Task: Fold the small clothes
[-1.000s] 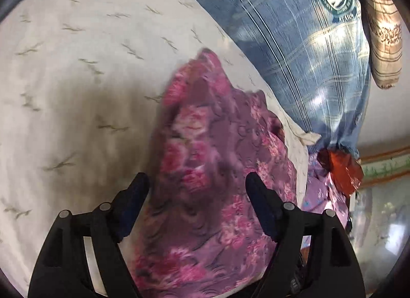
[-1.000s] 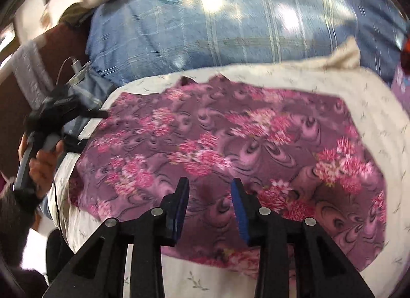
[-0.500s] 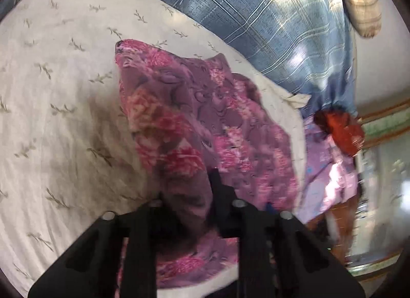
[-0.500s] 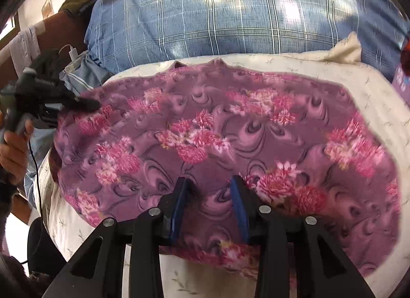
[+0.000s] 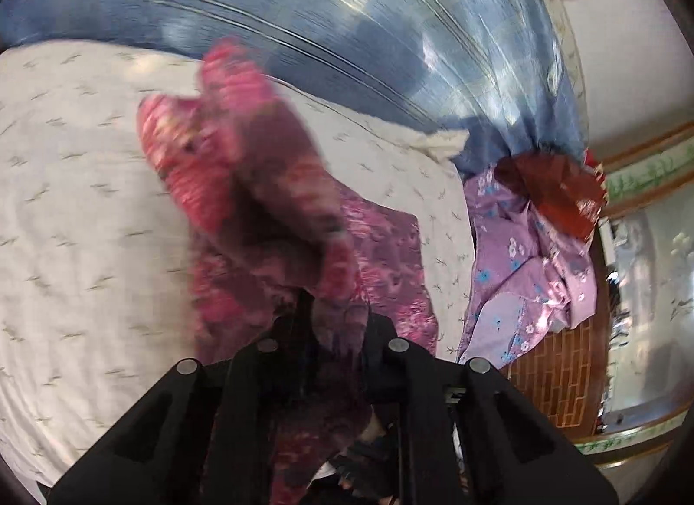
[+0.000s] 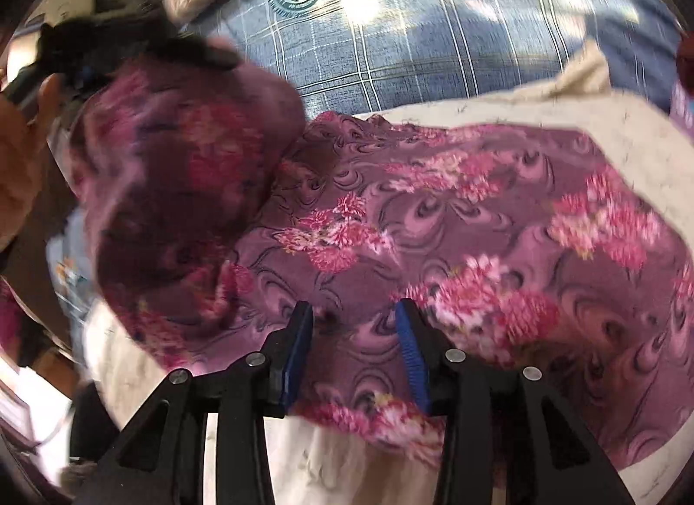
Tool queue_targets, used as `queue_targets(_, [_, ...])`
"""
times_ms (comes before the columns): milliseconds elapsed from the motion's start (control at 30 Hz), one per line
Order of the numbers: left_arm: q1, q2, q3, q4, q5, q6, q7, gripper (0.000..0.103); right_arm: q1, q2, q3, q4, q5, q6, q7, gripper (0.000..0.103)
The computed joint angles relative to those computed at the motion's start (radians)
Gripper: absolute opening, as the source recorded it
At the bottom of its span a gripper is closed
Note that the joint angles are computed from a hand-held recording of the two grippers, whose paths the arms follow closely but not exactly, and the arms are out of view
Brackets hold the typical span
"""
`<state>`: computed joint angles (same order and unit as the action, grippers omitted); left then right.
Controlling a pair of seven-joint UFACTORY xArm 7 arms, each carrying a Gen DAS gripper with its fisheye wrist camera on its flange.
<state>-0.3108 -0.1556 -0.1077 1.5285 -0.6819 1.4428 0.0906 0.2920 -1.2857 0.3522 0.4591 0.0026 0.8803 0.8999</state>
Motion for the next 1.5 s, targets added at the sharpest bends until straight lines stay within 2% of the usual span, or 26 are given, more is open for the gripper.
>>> queue_targets(100, [-0.059, 0.071, -0.083, 0.079, 0.084, -0.017, -0.085, 0.018, 0.042, -0.11, -0.036, -0.086, 0.053, -0.058, 0.041, 0.041])
queue_targets(167, [-0.103, 0.127, -0.123, 0.129, 0.125, -0.017, -0.137, 0.03, 0.062, -0.174, -0.053, -0.135, 0.084, -0.093, 0.065, 0.041])
queue_targets(200, [-0.13, 0.171, -0.144, 0.17, 0.155, -0.001, -0.175, 0.041, 0.07, -0.205, -0.061, -0.156, 0.1, -0.107, 0.078, 0.041])
queue_targets(267, [-0.187, 0.26, -0.176, 0.258, 0.2, 0.055, -0.234, 0.041, 0.079, -0.241, -0.073, -0.17, 0.119, -0.103, 0.092, 0.041])
queue_targets(333, [-0.245, 0.317, -0.197, 0.339, 0.267, 0.096, -0.29, 0.041, 0.088, -0.299, -0.077, -0.177, 0.137, -0.063, 0.112, 0.041])
queue_targets(467, [-0.237, 0.244, -0.179, 0.328, 0.203, 0.089, -0.227, 0.042, 0.066, -0.453, -0.072, -0.153, 0.135, 0.107, 0.145, 0.042])
queue_targets(500, [-0.22, 0.209, -0.165, 0.314, 0.179, 0.09, -0.204, 0.043, 0.049, -0.488, -0.076, -0.14, 0.128, 0.154, 0.146, 0.046])
queue_targets(567, [-0.174, 0.123, -0.123, 0.255, 0.127, 0.086, -0.159, 0.048, 0.019, -0.537, -0.093, -0.119, 0.119, 0.21, 0.13, 0.047])
queue_targets(600, [-0.151, 0.073, -0.101, 0.217, 0.12, 0.077, -0.138, 0.055, 0.003, -0.545, -0.107, -0.105, 0.112, 0.225, 0.111, 0.048])
queue_targets(633, [-0.132, 0.028, -0.082, 0.176, 0.122, 0.067, -0.114, 0.061, -0.018, -0.547, -0.116, -0.095, 0.107, 0.229, 0.094, 0.054])
queue_targets(667, [-0.111, -0.027, -0.061, 0.12, 0.126, 0.055, -0.095, 0.064, -0.034, -0.541, -0.133, -0.085, 0.107, 0.223, 0.074, 0.059])
queue_targets(700, [-0.086, -0.102, -0.03, 0.033, 0.122, 0.042, -0.072, 0.066, -0.049, -0.529, -0.154, -0.079, 0.108, 0.202, 0.052, 0.065])
queue_targets(800, [-0.043, -0.241, 0.052, -0.162, 0.075, 0.07, -0.013, 0.066, -0.077, -0.494, -0.212, -0.084, 0.145, 0.106, 0.012, 0.067])
queue_targets(900, [-0.019, -0.353, 0.102, -0.322, 0.033, 0.091, 0.033, 0.066, -0.066, -0.436, -0.298, -0.098, 0.209, 0.009, -0.026, 0.08])
queue_targets(967, [-0.009, -0.411, 0.126, -0.421, 0.007, 0.1, 0.064, 0.066, -0.034, -0.371, -0.334, -0.108, 0.278, -0.075, -0.044, 0.08])
queue_targets(1100, [-0.023, -0.432, 0.128, -0.496, -0.044, 0.149, 0.104, 0.066, -0.039, -0.232, -0.388, -0.095, 0.327, -0.12, -0.068, 0.08])
queue_targets(1233, [-0.036, -0.483, 0.098, -0.547, -0.087, 0.127, 0.122, 0.066, -0.018, -0.118, -0.425, -0.095, 0.39, -0.178, -0.096, 0.08])
queue_targets(1333, [-0.031, -0.499, 0.059, -0.57, -0.089, 0.068, 0.067, 0.066, 0.0, -0.024, -0.446, -0.068, 0.405, -0.178, -0.141, 0.08])
queue_targets(1400, [-0.028, -0.499, 0.056, -0.588, -0.099, 0.036, 0.019, 0.066, 0.022, 0.044, -0.46, -0.039, 0.415, -0.203, -0.193, 0.08])
queue_targets(1500, [-0.026, -0.509, 0.079, -0.634, -0.175, -0.012, -0.086, 0.066, 0.028, 0.128, -0.468, 0.011, 0.418, -0.182, -0.247, 0.08])
